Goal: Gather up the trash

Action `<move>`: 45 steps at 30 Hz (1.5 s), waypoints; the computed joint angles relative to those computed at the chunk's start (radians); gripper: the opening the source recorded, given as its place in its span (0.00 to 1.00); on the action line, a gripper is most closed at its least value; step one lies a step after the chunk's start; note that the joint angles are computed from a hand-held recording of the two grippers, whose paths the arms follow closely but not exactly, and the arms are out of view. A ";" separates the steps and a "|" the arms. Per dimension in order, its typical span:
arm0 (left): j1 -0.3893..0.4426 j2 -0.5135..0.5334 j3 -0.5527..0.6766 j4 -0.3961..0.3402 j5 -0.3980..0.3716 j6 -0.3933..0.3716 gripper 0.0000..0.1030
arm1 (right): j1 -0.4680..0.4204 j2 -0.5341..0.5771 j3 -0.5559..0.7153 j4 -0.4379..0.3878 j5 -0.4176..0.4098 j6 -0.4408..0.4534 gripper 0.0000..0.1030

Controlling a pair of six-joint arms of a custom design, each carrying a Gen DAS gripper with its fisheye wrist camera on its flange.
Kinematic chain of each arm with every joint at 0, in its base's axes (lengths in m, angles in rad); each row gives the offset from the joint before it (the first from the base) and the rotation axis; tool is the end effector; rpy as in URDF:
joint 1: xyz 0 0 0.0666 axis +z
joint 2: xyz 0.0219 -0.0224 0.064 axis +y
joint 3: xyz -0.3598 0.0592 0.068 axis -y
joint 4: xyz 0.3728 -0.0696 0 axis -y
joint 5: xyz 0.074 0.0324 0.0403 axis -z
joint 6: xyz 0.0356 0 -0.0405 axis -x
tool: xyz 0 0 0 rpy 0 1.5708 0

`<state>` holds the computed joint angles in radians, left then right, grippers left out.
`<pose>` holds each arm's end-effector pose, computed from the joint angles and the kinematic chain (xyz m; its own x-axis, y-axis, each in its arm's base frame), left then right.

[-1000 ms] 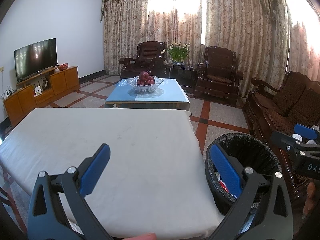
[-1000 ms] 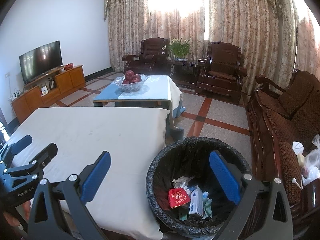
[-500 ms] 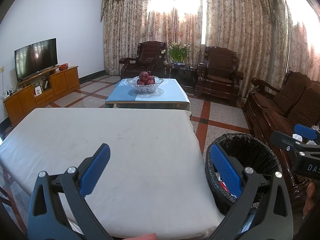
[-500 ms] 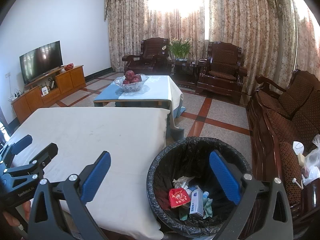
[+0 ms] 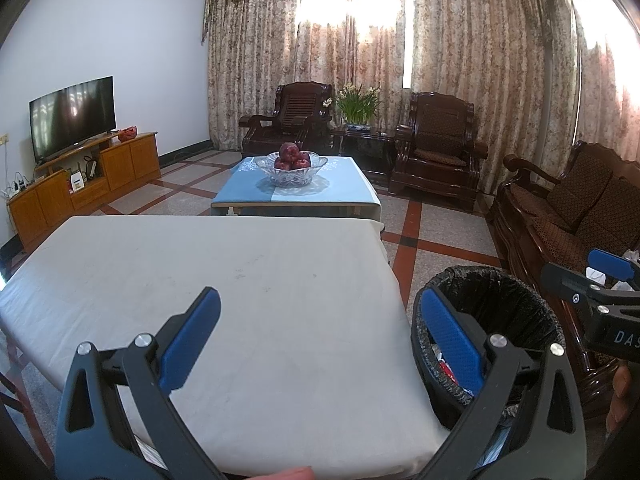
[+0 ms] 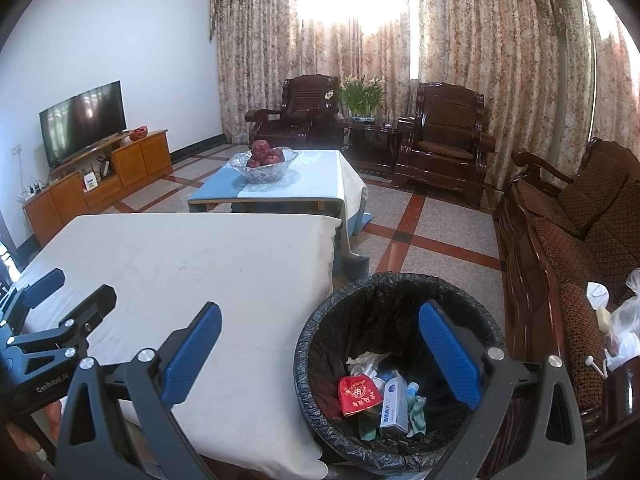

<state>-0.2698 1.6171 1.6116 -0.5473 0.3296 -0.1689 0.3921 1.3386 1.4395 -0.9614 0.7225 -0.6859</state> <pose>0.5470 -0.1636 0.4281 -0.4119 0.2789 -0.8675 0.5954 0.8031 -0.0245 0.4173 0.1467 0.4575 -0.4714 0.3192 -0.8221 0.5303 0.8475 0.0250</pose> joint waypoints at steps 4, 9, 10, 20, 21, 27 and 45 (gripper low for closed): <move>0.000 -0.001 -0.001 0.000 0.000 0.001 0.95 | 0.000 0.001 0.001 0.001 0.000 0.000 0.94; -0.001 -0.002 -0.003 0.002 0.000 0.002 0.95 | 0.000 0.000 -0.001 0.002 -0.001 0.000 0.94; -0.001 -0.002 -0.004 0.002 -0.001 0.002 0.95 | 0.000 -0.001 -0.002 0.003 -0.001 0.001 0.94; 0.004 0.001 0.002 0.000 0.003 -0.001 0.95 | 0.003 0.008 0.005 0.007 -0.001 0.002 0.94; 0.004 0.000 0.001 0.000 0.004 -0.001 0.95 | 0.003 0.007 0.004 0.006 0.000 0.002 0.94; 0.014 0.007 0.011 -0.008 0.012 -0.011 0.95 | 0.003 0.006 0.003 0.007 0.000 0.002 0.94; 0.018 0.016 0.020 -0.011 0.011 -0.015 0.95 | 0.002 0.013 0.005 0.009 -0.005 -0.004 0.94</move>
